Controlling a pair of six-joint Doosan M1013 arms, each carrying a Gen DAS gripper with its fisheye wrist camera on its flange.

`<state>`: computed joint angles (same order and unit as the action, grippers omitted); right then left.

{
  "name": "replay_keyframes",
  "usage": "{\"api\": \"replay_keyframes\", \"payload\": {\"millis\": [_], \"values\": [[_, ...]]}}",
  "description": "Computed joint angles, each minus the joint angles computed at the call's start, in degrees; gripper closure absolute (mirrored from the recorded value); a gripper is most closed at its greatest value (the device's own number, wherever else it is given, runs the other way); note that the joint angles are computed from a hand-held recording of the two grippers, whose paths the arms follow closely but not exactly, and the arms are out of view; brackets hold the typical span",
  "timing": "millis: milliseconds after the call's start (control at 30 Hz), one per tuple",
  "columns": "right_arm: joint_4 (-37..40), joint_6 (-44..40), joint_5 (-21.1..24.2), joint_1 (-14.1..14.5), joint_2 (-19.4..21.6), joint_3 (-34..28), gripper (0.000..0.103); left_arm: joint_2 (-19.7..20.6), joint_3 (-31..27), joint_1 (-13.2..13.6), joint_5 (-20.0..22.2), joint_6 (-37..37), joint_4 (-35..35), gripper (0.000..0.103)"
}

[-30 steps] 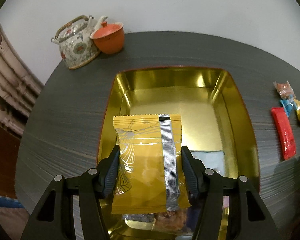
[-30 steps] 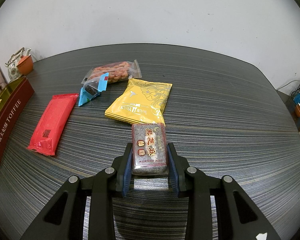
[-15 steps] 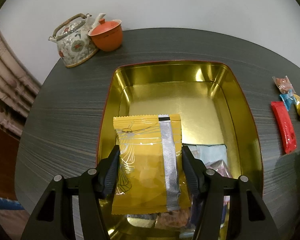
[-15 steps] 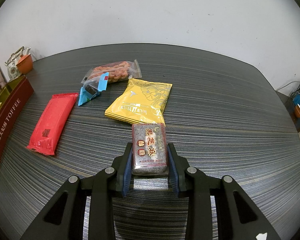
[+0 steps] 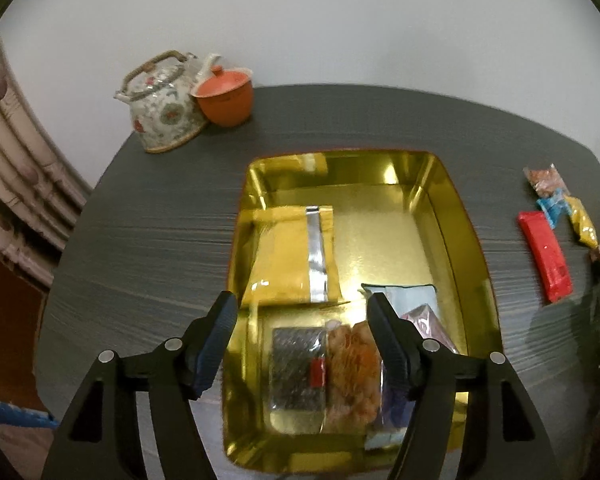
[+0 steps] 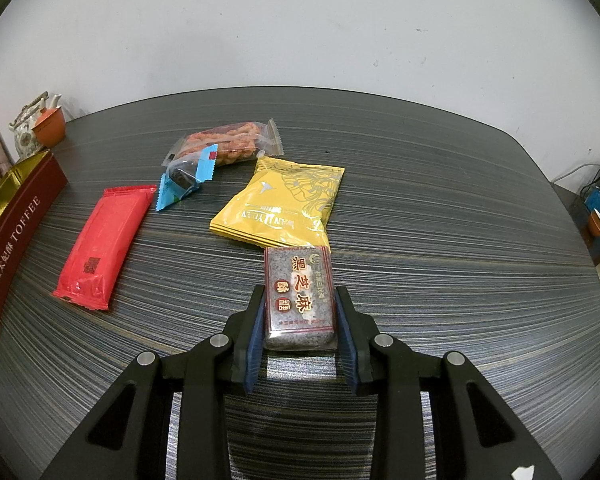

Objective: Organize snacks
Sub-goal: 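Open the left tool to release the yellow packet in the tray, then carry the brown boxed block into the tray and open the right tool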

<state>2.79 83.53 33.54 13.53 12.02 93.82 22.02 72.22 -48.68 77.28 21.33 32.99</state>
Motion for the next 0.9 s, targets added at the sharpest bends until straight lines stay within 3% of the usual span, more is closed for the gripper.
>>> {"api": "replay_keyframes", "payload": {"millis": [400, 700, 900], "values": [[-0.3, 0.2, 0.0, 0.1, 0.1, -0.1, 0.074, -4.7, 5.6, -3.4, 2.0, -6.5, 3.7, 0.029], [-7.1, 5.5, 0.7, 1.4, -0.1, -0.2, 0.076, -5.7, 7.6, -3.0, 1.0, -8.3, 3.1, 0.029], [-3.9, 3.0, 0.3, 1.9, -1.7, -0.3, 0.076, -6.2, 8.3, -2.6, 0.7, -10.2, 2.8, 0.023]]}}
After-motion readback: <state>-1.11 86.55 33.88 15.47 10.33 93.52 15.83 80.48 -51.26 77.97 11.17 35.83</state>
